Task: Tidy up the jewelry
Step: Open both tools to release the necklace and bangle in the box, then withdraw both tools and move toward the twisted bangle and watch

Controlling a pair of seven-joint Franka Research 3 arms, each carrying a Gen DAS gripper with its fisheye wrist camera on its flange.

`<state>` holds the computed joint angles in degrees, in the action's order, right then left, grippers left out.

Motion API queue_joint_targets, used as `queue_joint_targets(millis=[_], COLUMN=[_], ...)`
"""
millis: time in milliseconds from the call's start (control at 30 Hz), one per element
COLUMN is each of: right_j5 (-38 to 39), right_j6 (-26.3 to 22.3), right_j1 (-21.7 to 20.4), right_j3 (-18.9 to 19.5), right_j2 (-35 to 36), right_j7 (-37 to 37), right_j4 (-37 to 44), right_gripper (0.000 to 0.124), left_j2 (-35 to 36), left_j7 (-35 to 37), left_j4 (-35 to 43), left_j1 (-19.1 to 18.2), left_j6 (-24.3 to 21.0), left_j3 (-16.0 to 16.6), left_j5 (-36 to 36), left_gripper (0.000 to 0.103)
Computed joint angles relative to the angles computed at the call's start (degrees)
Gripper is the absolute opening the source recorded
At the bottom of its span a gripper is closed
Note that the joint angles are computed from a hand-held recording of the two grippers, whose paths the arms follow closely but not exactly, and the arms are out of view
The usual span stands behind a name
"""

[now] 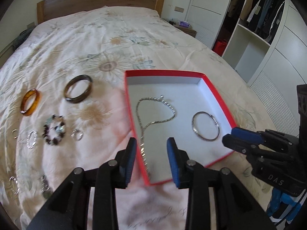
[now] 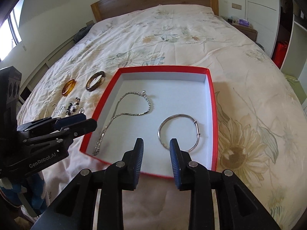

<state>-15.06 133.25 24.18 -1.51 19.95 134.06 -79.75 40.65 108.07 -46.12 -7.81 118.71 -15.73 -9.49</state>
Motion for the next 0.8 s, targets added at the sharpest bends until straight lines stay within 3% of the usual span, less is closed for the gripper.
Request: queue_joint_targets(millis=[67, 367, 633, 800], right_j5=[-0.7, -3.4, -5.5, -6.6], right_j6=[-0.3, -0.9, -3.8, -5.2], right_j1=[0.9, 4.7, 8.4, 10.2], right_j3=[0.1, 1.5, 2.0, 1.9], right_j2=[-0.5, -0.7, 1.2, 2.1], right_j7=[1.4, 7.0, 8.4, 9.0], right_j4=[-0.4, 0.1, 4.4, 6.8], right_gripper=[0.033, 0.034, 0.037, 0.039], left_j2=[-4.7, -17.7, -24.2, -26.5], left_j7=[0.7, 3.0, 5.7, 7.4], left_j4=[-7.7, -26.0, -34.0, -36.6], left_j1=[1.9, 7.3, 10.4, 11.8], left_j6=[3.2, 11.2, 14.9, 14.4], left_j3=[0.1, 1.5, 3.1, 4.5], left_j5=[-0.7, -3.3, -6.8, -8.6], left_gripper=[0.031, 0.031, 0.031, 0.031])
